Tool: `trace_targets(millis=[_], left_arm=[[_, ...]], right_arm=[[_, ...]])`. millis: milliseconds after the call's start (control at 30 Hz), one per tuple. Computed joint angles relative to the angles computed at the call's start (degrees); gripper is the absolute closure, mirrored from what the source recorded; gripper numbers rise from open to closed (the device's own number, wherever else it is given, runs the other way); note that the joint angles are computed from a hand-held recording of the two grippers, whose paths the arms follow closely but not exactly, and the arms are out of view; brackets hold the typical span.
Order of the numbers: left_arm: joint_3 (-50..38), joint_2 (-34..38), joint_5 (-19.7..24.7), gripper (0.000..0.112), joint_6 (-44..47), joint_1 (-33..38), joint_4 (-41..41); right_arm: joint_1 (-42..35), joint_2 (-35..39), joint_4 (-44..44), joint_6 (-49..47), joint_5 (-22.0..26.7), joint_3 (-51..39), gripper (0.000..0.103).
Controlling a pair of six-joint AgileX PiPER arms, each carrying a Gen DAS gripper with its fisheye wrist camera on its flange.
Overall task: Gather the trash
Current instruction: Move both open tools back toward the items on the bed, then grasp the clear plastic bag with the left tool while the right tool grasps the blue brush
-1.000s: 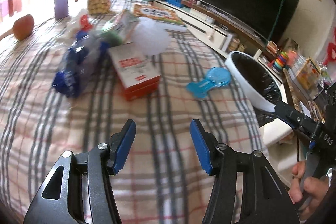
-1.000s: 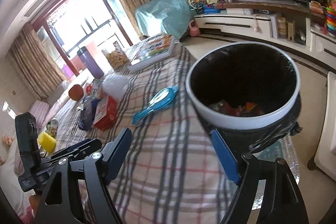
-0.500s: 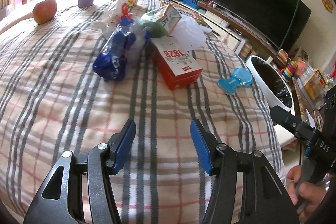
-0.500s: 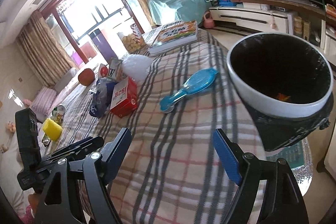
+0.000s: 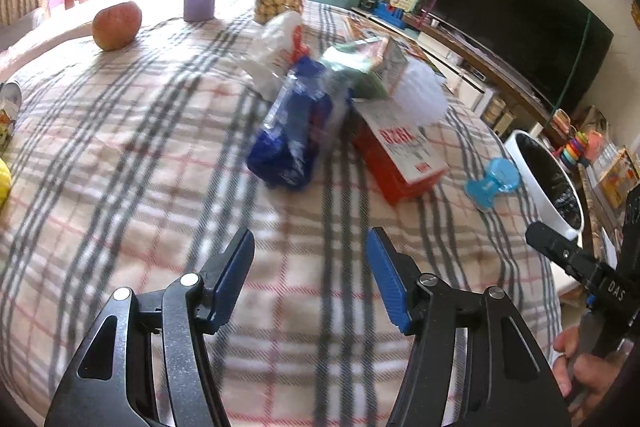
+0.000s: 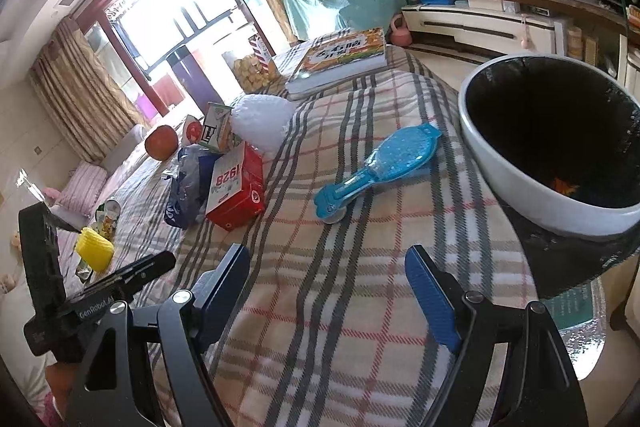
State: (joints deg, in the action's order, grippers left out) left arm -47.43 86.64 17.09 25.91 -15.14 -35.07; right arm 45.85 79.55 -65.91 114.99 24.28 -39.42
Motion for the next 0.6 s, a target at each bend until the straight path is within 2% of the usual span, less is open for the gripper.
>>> trace_targets(millis=[67, 133, 333, 467, 500, 533, 567, 600], left_arm=[[-2.4, 2.1, 0.5, 0.047, 0.1, 0.7, 1.0], [-4.2, 3.9, 0.5, 0.047, -1.3, 1.0, 3.3], [-9.9, 8.9, 1.7, 0.047, 1.1, 2.2, 2.3], [-14.0, 12.7, 2.0, 0.047, -0.6, 1.9, 4.5], [-14.7, 13.5, 2.1, 0.047, -1.2, 1.8, 5.0], [-15.6, 14.4, 2.7, 0.048, -0.2, 1.9, 4.1], [-16.2, 15.1, 3.3, 0.054, 1.1, 2.1, 2.7], [-16.2, 15.3, 3.5, 0.059, 1.6, 2.0, 2.1]], right_arm=[[-0.6, 1.5, -0.4, -0.1, -0.4, -1.1, 0.022], [-1.6, 3.3, -1.0, -0.1, -1.2, -2.4, 0.022], [-6.4, 7.5, 0.8, -2.4, -4.5, -5.3, 0.022], [-9.2, 9.3, -0.8, -0.6, -6.1, -6.7, 0.023], [-9.7, 9.8, -0.9, -0.5, -6.1, -7.2, 0.025], [-10.0, 10.4, -0.9, -0.3, -5.5, -7.9, 0.032], [-10.0, 10.9, -0.4, -0.5, -4.6, -8.5, 0.036], [-10.3, 11.6, 0.8, -1.8, -3.9, -9.1, 0.046]])
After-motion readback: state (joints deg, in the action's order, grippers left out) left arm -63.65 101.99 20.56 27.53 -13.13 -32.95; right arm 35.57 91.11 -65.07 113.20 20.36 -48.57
